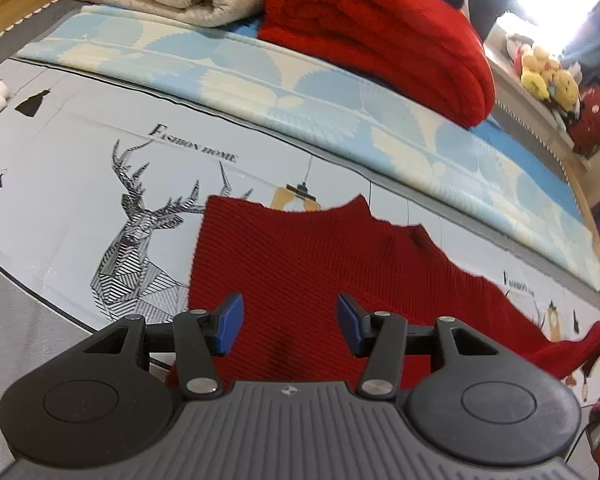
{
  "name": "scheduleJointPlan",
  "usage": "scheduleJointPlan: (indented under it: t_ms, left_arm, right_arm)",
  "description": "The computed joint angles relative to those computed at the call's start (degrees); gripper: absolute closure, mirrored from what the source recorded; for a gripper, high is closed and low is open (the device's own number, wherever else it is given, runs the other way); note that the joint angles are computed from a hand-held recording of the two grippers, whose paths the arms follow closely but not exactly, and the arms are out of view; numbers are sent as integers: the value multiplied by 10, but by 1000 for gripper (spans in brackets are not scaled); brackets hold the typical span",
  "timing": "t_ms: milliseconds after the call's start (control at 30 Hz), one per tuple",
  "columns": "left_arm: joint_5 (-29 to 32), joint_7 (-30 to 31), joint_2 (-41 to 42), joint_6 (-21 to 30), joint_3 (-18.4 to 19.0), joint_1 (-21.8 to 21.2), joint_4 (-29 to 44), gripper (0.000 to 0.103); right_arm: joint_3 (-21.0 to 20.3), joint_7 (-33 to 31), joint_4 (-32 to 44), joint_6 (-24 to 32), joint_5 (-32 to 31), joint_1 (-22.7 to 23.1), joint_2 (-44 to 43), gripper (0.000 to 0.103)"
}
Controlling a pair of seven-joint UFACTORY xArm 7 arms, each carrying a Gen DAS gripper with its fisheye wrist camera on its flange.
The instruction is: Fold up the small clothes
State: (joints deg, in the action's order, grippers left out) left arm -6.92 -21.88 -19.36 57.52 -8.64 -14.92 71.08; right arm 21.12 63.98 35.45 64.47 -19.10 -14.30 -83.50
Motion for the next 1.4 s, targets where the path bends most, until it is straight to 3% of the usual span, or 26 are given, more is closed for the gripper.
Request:
scheduleJointPlan:
  t_ms: [133, 233, 267, 367, 400, 500, 667, 733, 867, 1033, 1133, 1233, 1400]
  left_arm:
    - [-10, 6, -10, 1, 13, 5, 0, 46]
    - [-15, 6, -17, 4, 20, 13, -3, 46]
    - [-17, 8, -19, 5, 23, 16, -3, 46]
    - [-23, 11, -21, 8, 30, 24, -3, 46]
    - [-25, 12, -22, 10, 33, 26, -4, 46]
    - [-35, 17, -28, 15, 41, 32, -8, 46]
    - [-40, 24, -32, 17, 45, 41, -7, 46]
    - [-40, 24, -35, 20, 45, 44, -10, 46]
    - [-35, 33, -41, 25, 42, 44, -18, 46]
    - [-10, 39, -70, 28, 31, 47, -67, 46]
    - [3, 25, -113, 17, 20, 47, -136, 46]
    - [4, 30, -155, 53, 20, 37, -187, 46]
    - [13, 71, -245, 95, 28, 25, -239, 46]
  right_arm:
    - [129, -81, 107, -127, -45, 20, 99, 91]
    - [222, -93, 165, -200, -23, 25, 172, 90]
    - [252, -92, 179, -220, -7, 30, 203, 86]
    - [317, -108, 197, -248, 64, 85, 354, 57]
    - [326, -117, 200, -239, 83, 110, 407, 58]
    - [319, -120, 194, -196, 113, 178, 465, 59]
    - [214, -136, 154, -111, 105, 300, 375, 56]
    - [181, -149, 156, -40, 84, 325, 336, 55]
    - [136, -156, 149, 89, 78, 345, 243, 51]
    - [123, -116, 127, 197, 147, 350, 139, 48]
    - [129, -97, 125, 225, 186, 343, 112, 48]
    - [143, -65, 121, 242, 213, 336, 69, 48]
    - [179, -48, 142, 321, 258, 334, 20, 48]
